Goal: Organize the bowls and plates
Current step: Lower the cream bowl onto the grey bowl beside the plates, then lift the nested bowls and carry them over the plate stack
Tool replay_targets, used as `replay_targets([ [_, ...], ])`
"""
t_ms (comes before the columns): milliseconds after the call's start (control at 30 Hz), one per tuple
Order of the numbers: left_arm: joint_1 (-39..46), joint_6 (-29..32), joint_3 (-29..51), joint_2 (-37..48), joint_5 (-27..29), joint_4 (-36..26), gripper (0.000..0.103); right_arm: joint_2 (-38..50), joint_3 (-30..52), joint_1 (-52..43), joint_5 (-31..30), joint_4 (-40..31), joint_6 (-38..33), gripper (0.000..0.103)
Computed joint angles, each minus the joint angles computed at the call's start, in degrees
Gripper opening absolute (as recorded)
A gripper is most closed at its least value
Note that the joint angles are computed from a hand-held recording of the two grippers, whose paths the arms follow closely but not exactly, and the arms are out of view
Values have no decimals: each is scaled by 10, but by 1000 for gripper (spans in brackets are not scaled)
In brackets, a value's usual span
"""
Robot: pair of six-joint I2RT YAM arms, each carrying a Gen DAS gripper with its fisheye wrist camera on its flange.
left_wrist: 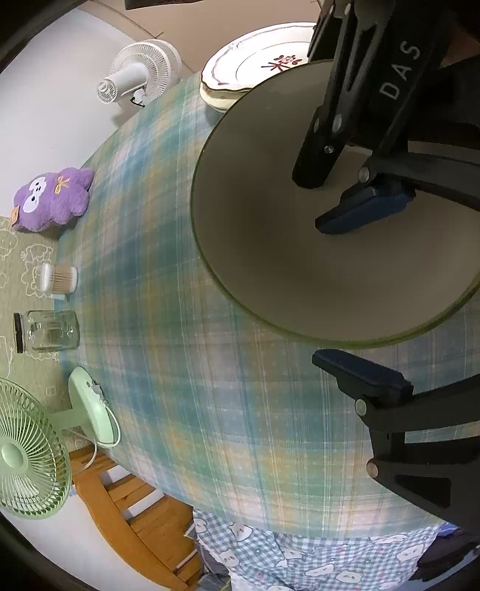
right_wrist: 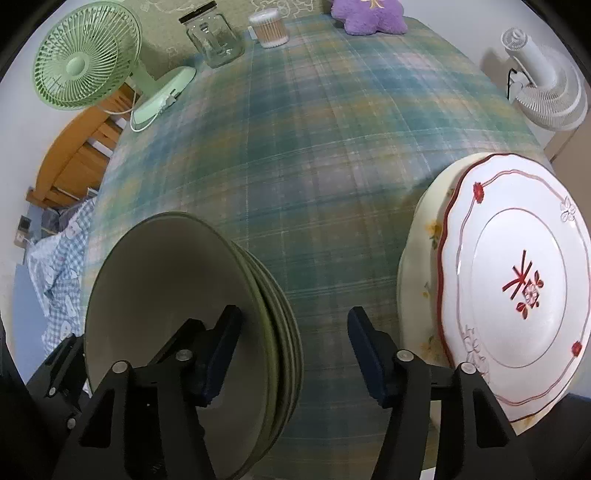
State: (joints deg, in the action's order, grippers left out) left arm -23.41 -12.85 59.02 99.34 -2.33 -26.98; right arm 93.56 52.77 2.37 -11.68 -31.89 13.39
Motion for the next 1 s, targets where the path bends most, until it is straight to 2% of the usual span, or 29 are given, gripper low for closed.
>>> replay_targets([
  [100, 0, 3, 2, 0, 6, -3, 61, -6, -5, 5, -2, 6, 13, 51],
  [167, -2, 7, 4, -1, 9, -6, 53, -8, -3, 10, 1, 3, 11, 46],
  [233, -6, 9, 5, -2, 7, -8, 52, -10, 0, 17, 4, 0, 9, 36],
  [767, 1, 16, 12, -6, 19, -28, 48, -7, 16, 39, 34, -21, 26, 38],
  [1000, 2, 23, 7, -34, 18, -37, 48, -38, 9, 52, 52, -33, 48, 38],
])
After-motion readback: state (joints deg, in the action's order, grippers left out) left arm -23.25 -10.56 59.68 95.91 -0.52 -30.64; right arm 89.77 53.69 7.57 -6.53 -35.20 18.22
